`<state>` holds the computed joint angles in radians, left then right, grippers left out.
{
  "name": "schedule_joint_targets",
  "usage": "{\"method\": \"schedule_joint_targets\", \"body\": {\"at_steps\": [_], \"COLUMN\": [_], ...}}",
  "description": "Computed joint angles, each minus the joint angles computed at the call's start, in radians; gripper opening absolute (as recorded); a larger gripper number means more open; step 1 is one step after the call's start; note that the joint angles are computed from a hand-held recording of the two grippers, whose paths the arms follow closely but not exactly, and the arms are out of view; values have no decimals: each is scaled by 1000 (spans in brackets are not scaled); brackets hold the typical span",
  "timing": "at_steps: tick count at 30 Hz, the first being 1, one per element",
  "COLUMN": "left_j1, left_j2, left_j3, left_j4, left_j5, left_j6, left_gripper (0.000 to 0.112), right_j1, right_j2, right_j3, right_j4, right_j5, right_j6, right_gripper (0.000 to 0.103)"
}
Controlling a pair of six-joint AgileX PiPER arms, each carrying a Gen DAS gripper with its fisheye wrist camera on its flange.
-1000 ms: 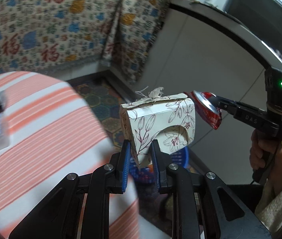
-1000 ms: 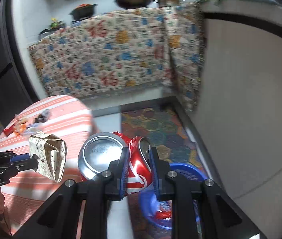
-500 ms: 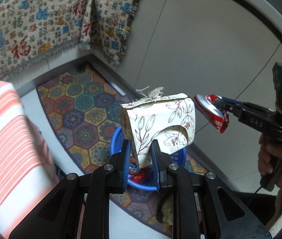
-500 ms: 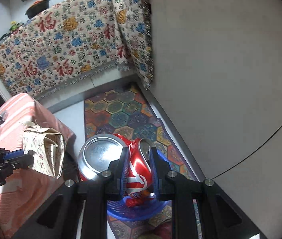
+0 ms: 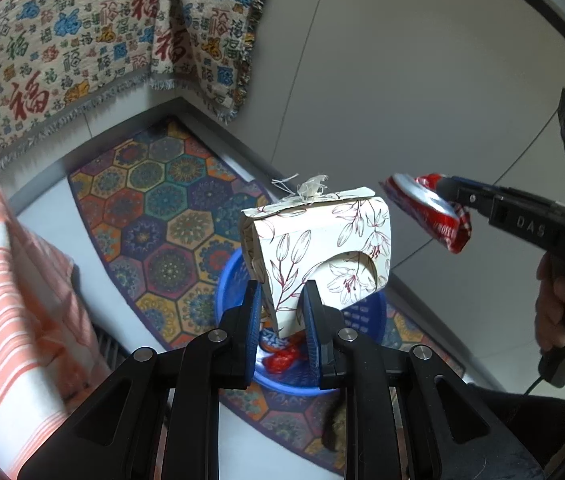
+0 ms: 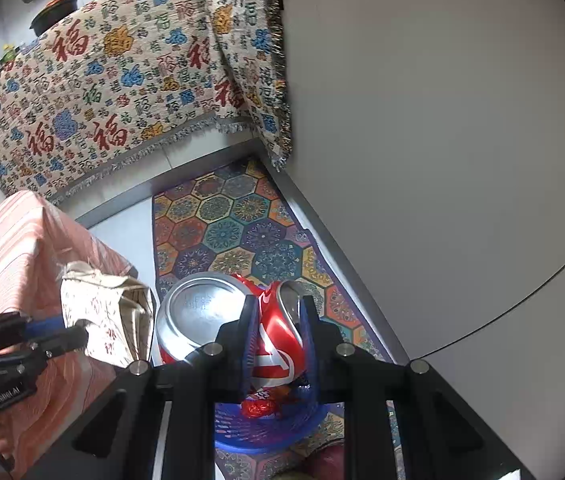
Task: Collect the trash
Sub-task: 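Open both grippers to drop the box and can into the wastebasket, then move both grippers back over the table toward the remaining trash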
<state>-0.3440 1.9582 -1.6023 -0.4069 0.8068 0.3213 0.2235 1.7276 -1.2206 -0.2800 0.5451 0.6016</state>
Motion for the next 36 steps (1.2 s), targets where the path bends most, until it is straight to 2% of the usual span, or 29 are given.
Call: {"method": "schedule_joint_targets", "body": {"at_steps": [2,3,4,5,6,7,11,17,22,24,26,31,36], "left_j1": [-17,-23,-24,-27,-29,-34,-18,41,134,178,259,499,780], "left_j2": [20,32,44,56,61,60,37,-74,-246,-320,-411,-542,-543], "left_j3": [-20,-33,-46,-58,-63,-61,-45,38,203,279,373,520,581], "left_j4": [14,13,2,-10,-12,-10,-54,-99,-144,-150,-161,-183,-179], "left_j5": [-4,-2,2,2,-6,-22,-34,-39,-41,-40,-23,31,37], "left_j6": [-10,-12,-5,-2,-5,-14,-17,21,102,132,183,315,468], "left_gripper": [21,27,34,54,66,68,69,69,71,72,72,75,75], "right_j1": [-9,-14,-24,-32,-42,-50,-50,-6,100,156,220,407,578], "right_j2": [1,5,7,8,9,7,-17,-78,-121,-135,-139,-86,57], "right_j3": [2,0,5,9,12,19,37,54,42,37,21,-72,-245], "right_j4": [6,13,30,48,87,117,133,3,-234,-335,-424,-559,-523], "right_j5": [-5,-9,-26,-40,-55,-71,-108,-119,-79,-57,-29,43,72], "right_j6": [1,-1,-9,-17,-46,-69,-85,42,244,331,410,522,434], "right_gripper": [21,23,23,29,41,45,47,47,47,52,52,55,55]}}
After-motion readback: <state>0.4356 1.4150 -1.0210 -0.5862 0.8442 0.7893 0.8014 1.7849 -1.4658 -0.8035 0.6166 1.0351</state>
